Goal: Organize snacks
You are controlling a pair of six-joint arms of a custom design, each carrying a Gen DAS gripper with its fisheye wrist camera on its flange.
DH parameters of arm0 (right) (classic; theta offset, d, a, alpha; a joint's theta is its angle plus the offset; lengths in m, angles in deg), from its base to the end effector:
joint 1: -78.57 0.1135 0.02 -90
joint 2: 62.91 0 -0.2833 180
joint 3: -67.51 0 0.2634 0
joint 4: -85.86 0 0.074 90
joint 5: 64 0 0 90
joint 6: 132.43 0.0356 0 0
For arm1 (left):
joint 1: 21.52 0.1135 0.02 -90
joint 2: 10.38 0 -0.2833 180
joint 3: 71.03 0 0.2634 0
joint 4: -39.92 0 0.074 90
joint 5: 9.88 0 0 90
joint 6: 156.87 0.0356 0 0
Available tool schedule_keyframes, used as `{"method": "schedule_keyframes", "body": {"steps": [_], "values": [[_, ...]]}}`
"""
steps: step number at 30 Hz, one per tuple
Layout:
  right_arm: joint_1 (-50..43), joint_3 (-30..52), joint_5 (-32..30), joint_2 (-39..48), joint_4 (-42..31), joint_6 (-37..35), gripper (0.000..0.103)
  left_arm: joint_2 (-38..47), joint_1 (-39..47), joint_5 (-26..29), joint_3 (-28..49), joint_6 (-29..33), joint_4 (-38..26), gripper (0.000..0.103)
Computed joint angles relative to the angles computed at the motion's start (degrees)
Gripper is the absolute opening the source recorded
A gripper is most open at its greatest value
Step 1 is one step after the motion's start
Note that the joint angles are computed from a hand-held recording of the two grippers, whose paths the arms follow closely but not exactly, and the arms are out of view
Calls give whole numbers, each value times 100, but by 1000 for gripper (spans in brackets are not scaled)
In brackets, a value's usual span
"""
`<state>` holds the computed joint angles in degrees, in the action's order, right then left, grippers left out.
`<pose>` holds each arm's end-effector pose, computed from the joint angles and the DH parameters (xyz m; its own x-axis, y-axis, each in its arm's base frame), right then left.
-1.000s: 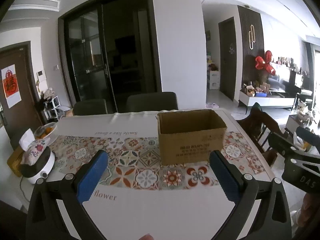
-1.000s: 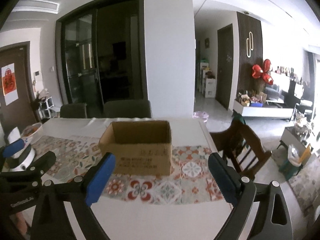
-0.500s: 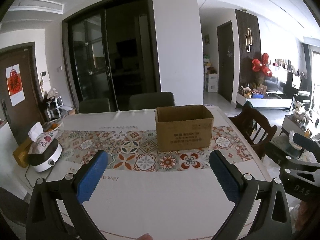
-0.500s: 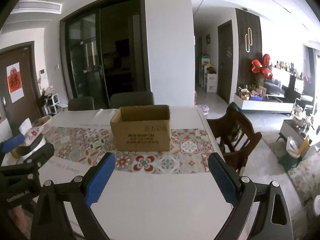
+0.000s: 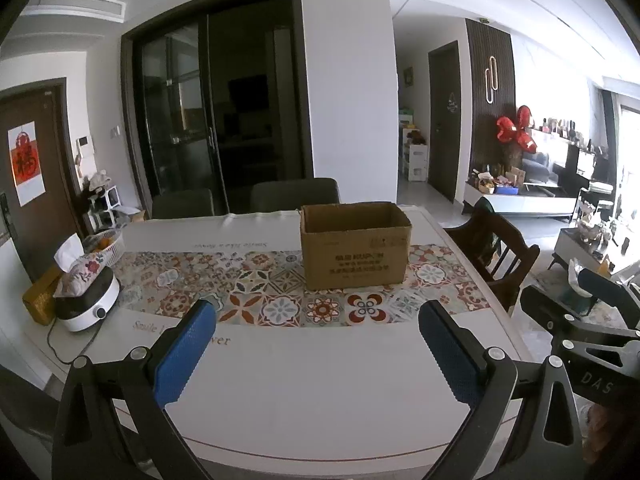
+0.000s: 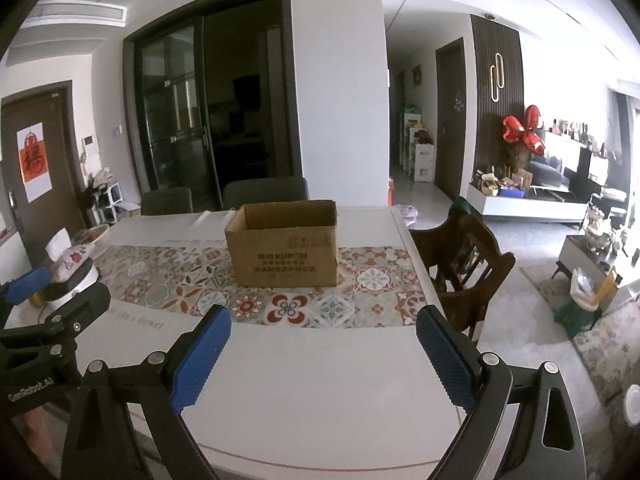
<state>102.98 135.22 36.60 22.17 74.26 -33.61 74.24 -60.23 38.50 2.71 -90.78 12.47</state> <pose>0.3145 0.1356 0.2643 -0.4757 -0.0504 -0.8782 -0.1890 0.9809 0.0461 0.2731 -0.1886 0.2834 -0.4671 -0.0139 -0.8841 -0.1404 0.9884 0.0586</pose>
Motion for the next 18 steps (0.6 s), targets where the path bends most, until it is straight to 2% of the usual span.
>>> {"method": "schedule_keyframes", "body": {"steps": [18], "values": [[46, -76, 73, -127, -32, 25, 95, -119, -70, 24, -75, 11, -2, 103]]}}
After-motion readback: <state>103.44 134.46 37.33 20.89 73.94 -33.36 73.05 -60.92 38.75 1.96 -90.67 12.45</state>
